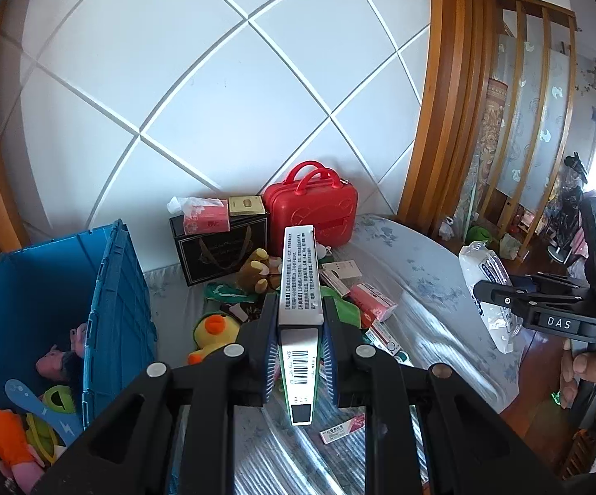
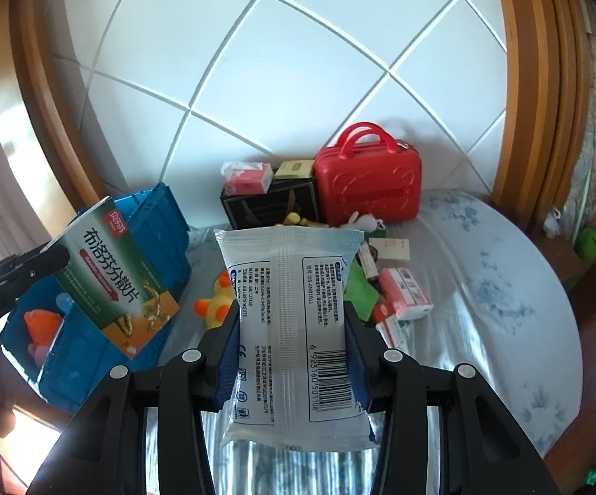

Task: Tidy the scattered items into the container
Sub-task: 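Lift the wipe packet and green medicine box with both grippers toward the crate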

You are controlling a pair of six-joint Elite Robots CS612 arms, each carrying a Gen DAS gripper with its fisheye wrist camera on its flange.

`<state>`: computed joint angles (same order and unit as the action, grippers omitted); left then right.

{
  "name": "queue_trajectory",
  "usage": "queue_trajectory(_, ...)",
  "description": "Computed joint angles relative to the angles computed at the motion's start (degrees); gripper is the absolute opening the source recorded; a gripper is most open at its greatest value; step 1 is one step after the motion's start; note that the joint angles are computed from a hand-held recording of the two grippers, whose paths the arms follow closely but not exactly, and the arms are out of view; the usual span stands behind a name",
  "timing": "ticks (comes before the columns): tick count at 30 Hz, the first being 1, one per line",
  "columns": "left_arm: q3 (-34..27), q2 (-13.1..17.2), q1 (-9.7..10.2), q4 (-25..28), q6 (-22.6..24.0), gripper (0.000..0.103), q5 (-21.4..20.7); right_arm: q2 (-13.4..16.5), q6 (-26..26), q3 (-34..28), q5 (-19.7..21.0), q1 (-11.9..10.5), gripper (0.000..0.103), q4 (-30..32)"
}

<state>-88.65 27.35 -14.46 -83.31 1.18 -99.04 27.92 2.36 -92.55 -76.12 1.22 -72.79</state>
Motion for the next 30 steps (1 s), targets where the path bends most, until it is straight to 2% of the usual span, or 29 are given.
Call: queue_trajectory(30, -0.14, 0.44, 8.44, -5.54, -3.60, 0.019, -1.58, -3.95, -2.03, 9.53, -0.08, 8.17, 0.043, -6.92)
